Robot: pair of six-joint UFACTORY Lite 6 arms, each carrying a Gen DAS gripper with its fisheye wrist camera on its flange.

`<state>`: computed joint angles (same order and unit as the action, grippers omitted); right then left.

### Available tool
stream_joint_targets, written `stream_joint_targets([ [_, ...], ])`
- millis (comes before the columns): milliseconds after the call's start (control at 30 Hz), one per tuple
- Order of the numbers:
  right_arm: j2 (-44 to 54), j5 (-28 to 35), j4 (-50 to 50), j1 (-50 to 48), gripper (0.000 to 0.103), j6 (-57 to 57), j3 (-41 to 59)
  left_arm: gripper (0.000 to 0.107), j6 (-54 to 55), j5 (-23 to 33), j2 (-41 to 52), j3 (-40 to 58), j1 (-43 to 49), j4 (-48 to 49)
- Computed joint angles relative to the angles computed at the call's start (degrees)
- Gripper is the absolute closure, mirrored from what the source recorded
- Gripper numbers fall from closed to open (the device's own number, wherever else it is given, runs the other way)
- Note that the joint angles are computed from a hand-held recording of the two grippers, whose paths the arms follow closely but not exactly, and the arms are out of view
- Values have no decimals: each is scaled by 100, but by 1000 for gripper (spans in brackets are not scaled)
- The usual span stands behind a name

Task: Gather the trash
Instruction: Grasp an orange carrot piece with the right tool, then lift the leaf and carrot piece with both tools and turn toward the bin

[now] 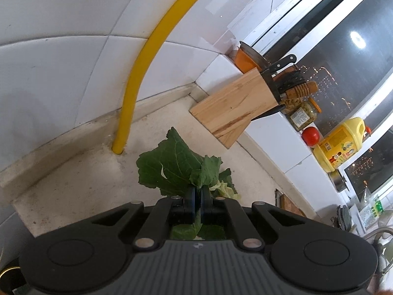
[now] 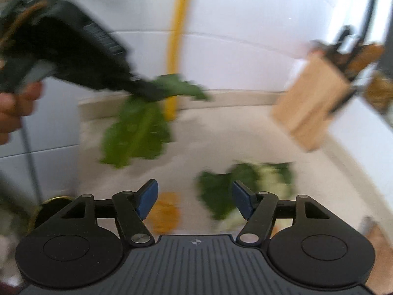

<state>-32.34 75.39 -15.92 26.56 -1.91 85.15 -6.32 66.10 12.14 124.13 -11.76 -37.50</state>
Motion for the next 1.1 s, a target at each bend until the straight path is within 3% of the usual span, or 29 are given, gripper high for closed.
stream_joint_targets([
  [67, 164, -295, 273, -322, 49, -251, -434, 107, 77, 45, -62, -102, 71, -71],
  [133, 398, -490, 368, -520, 55, -219, -669, 107, 109, 82, -123, -176, 121, -91],
  [233, 525, -572, 756, -942, 52, -455, -813, 107, 221, 93, -272, -426, 178, -167],
  [333, 592, -567, 362, -743, 32, -271, -799, 107, 367, 80, -399, -694, 221, -334],
  [400, 615, -507, 611, -948, 38, -579, -717, 107, 421, 119, -422, -783, 228, -404],
  [533, 682, -397, 1462, -1583, 63, -982, -624, 107, 447, 127, -480, -947, 202, -506],
  [633, 865, -296, 1949, -1991, 61, -1058, -508, 107, 457, 157, -518, -962, 225, -529],
  [700, 940, -177, 2220, -2248, 68, -1179, -400, 107, 482, 156, -579, -1036, 274, -582],
  [733, 994, -42, 2485, -2492, 77, -1306, -316, 107, 519, 143, -632, -1116, 298, -629],
  [833, 1175, 149, 2817, -2978, 91, -1484, -201, 107, 582, 125, -737, -1287, 330, -727],
  [1100, 1651, 984, 4174, -4766, 92, -2018, 795, 107, 690, 212, -765, -1127, 321, -814],
])
